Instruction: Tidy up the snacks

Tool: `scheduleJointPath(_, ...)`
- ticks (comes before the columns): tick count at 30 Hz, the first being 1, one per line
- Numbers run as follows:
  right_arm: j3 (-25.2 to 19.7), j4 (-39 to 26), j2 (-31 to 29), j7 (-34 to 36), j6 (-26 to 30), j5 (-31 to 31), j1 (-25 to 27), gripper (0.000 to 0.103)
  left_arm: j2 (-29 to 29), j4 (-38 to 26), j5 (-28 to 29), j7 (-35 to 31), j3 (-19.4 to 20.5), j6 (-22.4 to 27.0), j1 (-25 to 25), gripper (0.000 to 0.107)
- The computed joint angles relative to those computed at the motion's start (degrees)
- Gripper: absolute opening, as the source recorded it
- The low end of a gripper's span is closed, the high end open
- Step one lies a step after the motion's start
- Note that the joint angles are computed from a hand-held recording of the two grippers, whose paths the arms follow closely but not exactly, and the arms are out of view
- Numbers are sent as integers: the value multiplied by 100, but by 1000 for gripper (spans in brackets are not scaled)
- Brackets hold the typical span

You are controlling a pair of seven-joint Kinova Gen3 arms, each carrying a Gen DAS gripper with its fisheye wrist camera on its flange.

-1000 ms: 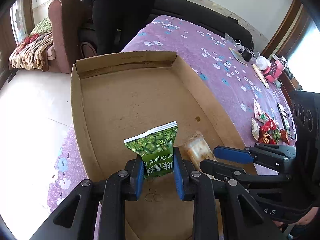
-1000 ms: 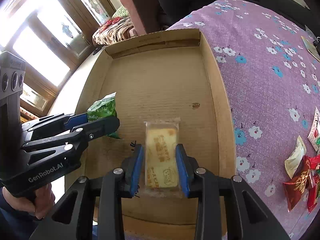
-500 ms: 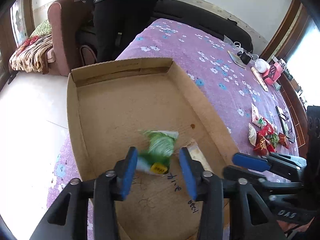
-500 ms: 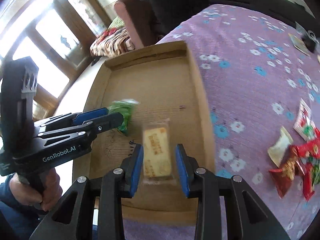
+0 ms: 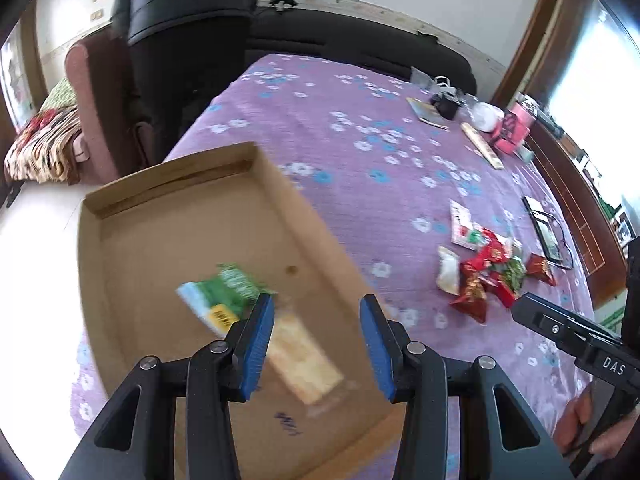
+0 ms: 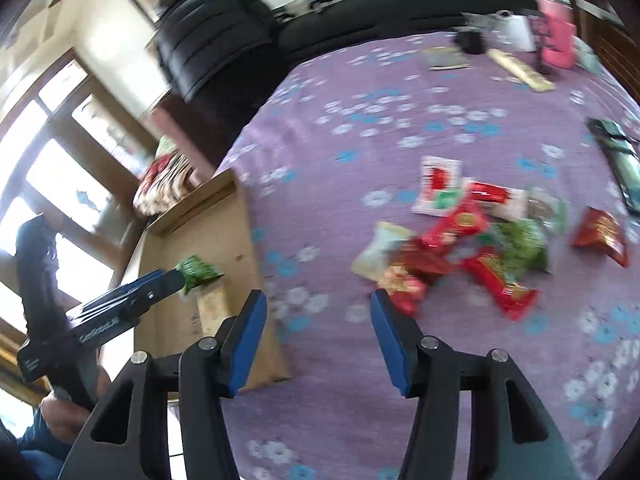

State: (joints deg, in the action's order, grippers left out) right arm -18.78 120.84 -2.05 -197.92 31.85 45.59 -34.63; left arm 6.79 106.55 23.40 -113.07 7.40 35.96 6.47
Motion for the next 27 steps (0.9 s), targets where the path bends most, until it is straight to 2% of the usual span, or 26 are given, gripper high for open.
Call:
scheduleJointPath(2, 209, 245, -187, 11, -190, -130, -71, 53, -24, 13, -64, 130, 83, -19, 151, 47)
scheduleJointPath(9, -131, 950, -989, -68, -276, -827, 661, 53, 206, -257, -496, 611, 313, 227, 718, 47)
scheduleJointPath(11, -299, 1104, -1262, -143, -170, -949, 871, 65, 385, -449, -544, 680, 397, 400, 857, 47)
scheduleJointPath(12, -273, 1200, -1394, -137, -221, -988, 925, 66, 463, -533, -549, 697, 425, 480, 904, 47)
scheduleJointPath(15, -261, 1360, -1714, 89, -165, -1284, 1077, 70, 719, -778, -716, 918, 471, 618, 1145, 47)
scheduleJointPath(19, -249, 1457, -2073, 491, 204, -1823, 1255, 74, 1037, -1084, -1084, 1240, 473, 678, 1482, 47)
scheduleJointPath(22, -97, 1664, -2402, 746, 208, -2120, 1330, 74, 1230, -1267, -1407, 1459, 441, 629, 1741, 47)
scheduleJointPath(27, -71, 1750, -2600, 1160, 433, -2581, 1609, 74, 1651, -1617, -1997, 1794, 343, 653, 2179, 47)
